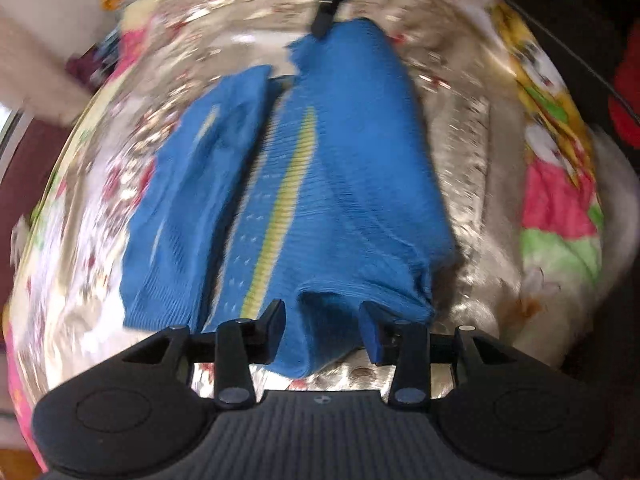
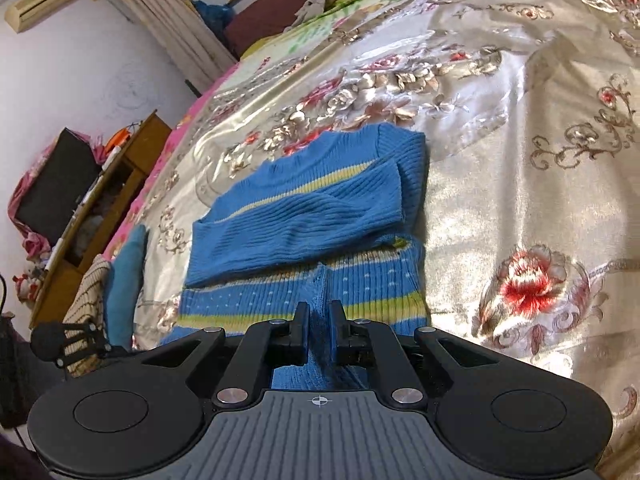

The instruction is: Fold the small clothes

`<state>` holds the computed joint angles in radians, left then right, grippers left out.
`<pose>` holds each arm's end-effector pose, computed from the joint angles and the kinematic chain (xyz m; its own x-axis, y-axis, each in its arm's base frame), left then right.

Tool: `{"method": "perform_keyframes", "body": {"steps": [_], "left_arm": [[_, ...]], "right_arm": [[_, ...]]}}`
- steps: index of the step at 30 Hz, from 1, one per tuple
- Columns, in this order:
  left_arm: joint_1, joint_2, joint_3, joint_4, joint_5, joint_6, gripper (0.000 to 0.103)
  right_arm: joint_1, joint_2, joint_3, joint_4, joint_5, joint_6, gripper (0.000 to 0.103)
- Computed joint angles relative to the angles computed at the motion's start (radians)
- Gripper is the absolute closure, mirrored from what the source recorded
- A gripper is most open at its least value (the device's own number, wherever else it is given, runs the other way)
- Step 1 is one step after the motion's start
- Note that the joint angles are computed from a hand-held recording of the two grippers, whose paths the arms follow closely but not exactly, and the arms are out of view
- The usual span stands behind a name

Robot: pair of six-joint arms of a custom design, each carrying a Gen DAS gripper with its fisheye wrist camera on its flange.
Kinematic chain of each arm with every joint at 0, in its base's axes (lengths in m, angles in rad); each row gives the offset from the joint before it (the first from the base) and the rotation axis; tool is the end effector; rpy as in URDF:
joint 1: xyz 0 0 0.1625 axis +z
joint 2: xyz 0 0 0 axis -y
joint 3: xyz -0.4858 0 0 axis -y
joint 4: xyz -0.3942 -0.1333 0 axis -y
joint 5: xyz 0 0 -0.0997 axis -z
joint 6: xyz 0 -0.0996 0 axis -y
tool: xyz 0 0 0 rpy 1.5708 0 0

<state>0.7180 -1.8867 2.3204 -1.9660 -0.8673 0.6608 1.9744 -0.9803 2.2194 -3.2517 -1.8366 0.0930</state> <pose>-0.0985 -0.3486 0.3789 0.0806 0.8698 -0.4867 0.8906 0.1565 0.4271 0.3067 -0.4454 0.1491 -0.9604 -0.1973 0.1967 -0.2670 0.8534 -0.4478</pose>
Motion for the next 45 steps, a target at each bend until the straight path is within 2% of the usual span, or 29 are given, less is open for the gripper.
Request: {"method": "perform_keyframes", "body": {"steps": [5,12,17,27,35,36,38,40,45], "left_arm": [[-0.023,0.01,0.048,-0.046,-0.003,0.102,0.057],[-0.047,0.019,0.085,-0.078,0.042,0.274,0.057],[-0.046,0.033,0.078,-0.048,0.037,0.292,0.058],[-0.058,0.055,0.047,0.063,0.079,0.3,0.058],[-0.087,0.048,0.098,0.035,0.131,0.384,0.058],[-0.084,0.054,0.102,0.018,0.139,0.395,0.059],[-0.088,0.054,0.111,0.018,0.147,0.397,0.073],[-0.093,0.057,0.114,0.023,0.142,0.383,0.079],[-0.107,0.045,0.121,0.017,0.142,0.365,0.086]], "right_arm": [[-0.012,0.0,0.013,0.001,0.013,0.0,0.094],[-0.021,0.001,0.027,0.009,0.032,0.012,0.094],[-0.035,0.004,0.038,0.005,0.05,0.016,0.094],[-0.068,0.005,0.064,-0.026,0.091,0.026,0.093],[-0.09,-0.003,0.088,-0.049,0.123,0.026,0.089],[-0.09,-0.003,0.089,-0.051,0.124,0.027,0.088],[-0.091,-0.003,0.093,-0.055,0.129,0.025,0.088],[-0.092,-0.005,0.098,-0.06,0.132,0.023,0.088],[-0.1,-0.007,0.104,-0.071,0.136,0.021,0.088]]}}
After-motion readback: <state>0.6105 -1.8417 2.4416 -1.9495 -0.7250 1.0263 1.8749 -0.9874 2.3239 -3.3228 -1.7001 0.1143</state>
